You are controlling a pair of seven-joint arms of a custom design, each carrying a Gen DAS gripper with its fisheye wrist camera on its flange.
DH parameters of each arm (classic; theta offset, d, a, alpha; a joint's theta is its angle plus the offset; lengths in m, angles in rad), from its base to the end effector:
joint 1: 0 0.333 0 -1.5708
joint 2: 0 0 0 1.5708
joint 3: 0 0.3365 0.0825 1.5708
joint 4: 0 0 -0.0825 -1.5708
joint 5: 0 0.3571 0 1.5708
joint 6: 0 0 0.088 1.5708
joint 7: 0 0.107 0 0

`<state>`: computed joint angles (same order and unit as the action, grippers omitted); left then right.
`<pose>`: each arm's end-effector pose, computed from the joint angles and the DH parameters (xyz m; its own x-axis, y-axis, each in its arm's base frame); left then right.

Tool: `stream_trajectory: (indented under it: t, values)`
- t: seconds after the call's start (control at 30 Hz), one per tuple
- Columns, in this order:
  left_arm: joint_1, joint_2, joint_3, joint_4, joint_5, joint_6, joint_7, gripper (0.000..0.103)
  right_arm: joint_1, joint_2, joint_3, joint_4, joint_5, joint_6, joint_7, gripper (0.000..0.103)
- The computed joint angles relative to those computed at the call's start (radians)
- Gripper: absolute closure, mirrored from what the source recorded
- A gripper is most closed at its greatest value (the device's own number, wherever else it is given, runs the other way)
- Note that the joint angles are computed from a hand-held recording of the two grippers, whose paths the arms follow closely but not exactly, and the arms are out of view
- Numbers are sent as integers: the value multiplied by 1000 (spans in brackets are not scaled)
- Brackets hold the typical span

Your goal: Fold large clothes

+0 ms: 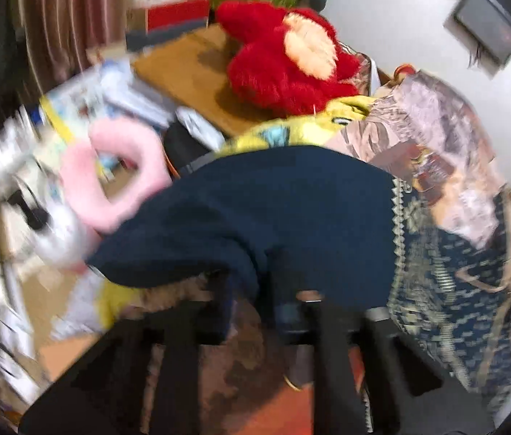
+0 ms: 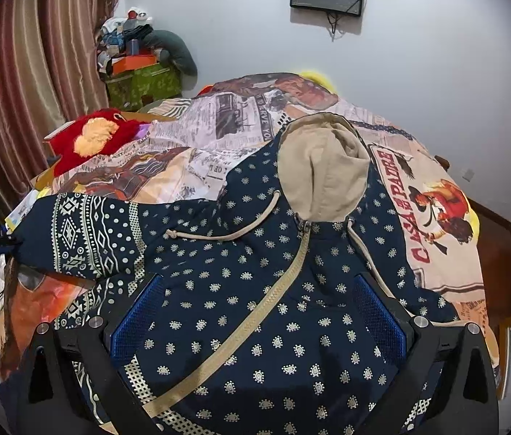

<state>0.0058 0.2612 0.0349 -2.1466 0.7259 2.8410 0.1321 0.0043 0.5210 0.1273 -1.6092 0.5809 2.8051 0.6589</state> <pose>0.5829 -0.0120 0.3576 0.6858 -0.7022 0.1912 -0.5583 -0.6761 -0.4807 0.7156 0.0500 0.4297 0.4774 -0.8774 0.0484 -0.6169 -0.3738 -0.6926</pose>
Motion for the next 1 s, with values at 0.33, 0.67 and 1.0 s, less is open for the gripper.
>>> stream_trajectory:
  t: [0.33, 0.67, 1.0]
  values:
    - [-86, -63, -46, 201, 333, -117, -34, 98, -33, -25, -11, -8, 5, -25, -2, 0]
    - [-185, 179, -148, 630, 164, -79, 364, 98, -85, -89, -34, -29, 88, -83, -25, 0]
    - [-260, 506, -294, 913, -192, -252, 818, 98, -107, -107, -103, -45, 52, -153, 24, 0]
